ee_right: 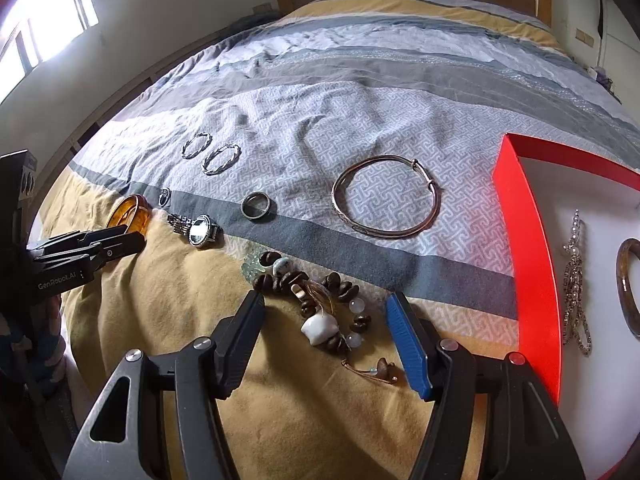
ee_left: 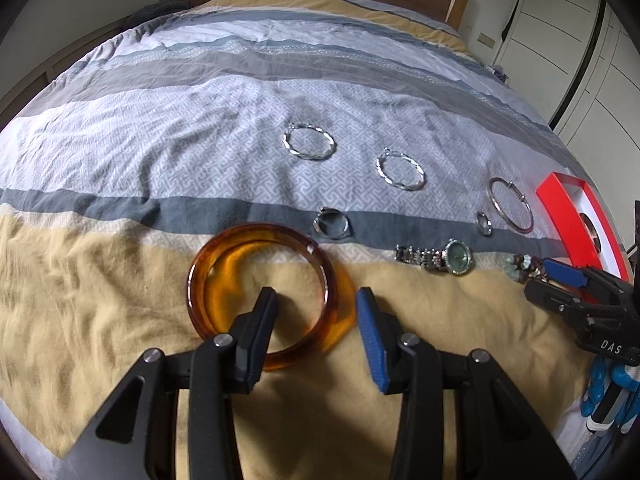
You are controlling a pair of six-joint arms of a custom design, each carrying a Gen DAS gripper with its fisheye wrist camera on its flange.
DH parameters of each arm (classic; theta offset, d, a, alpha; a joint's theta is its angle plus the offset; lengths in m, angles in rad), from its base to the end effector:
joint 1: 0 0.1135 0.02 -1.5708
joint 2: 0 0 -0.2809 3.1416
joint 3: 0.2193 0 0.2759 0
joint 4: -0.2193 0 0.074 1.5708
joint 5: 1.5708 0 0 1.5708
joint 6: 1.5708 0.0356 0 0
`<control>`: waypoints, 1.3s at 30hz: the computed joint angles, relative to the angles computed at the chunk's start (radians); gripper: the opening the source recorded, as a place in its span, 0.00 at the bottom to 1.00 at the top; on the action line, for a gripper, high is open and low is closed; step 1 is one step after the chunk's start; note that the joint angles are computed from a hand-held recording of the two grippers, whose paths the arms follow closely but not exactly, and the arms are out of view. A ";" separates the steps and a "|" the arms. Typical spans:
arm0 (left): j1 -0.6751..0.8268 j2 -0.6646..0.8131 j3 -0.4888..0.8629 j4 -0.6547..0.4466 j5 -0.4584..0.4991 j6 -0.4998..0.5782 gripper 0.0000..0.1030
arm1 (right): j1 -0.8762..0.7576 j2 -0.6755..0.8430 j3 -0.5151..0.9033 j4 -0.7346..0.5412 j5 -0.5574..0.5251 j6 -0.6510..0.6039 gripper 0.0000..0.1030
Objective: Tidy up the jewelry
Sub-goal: 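Grasp the amber bangle with the left tool while the right tool grasps the beaded bracelet, then carry the amber bangle and beaded bracelet into the red box and release both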
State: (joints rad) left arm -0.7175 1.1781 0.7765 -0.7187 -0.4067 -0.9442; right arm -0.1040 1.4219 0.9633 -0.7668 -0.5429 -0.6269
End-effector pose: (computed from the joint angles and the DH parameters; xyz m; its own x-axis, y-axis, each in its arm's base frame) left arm 0.1828 -0.1408 0.2269 -0.7818 -0.3052 -0.5438 -0.2714 0.9517 -0.1439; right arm 0.2821 -0.0110 0.2276 -0.7080 -0.4311 -0.5594 -0.6179 0.7617 0.1951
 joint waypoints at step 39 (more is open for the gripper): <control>-0.573 0.029 0.422 -0.683 -0.323 -0.653 0.09 | -0.401 -0.296 0.179 -0.596 -0.242 -0.352 0.07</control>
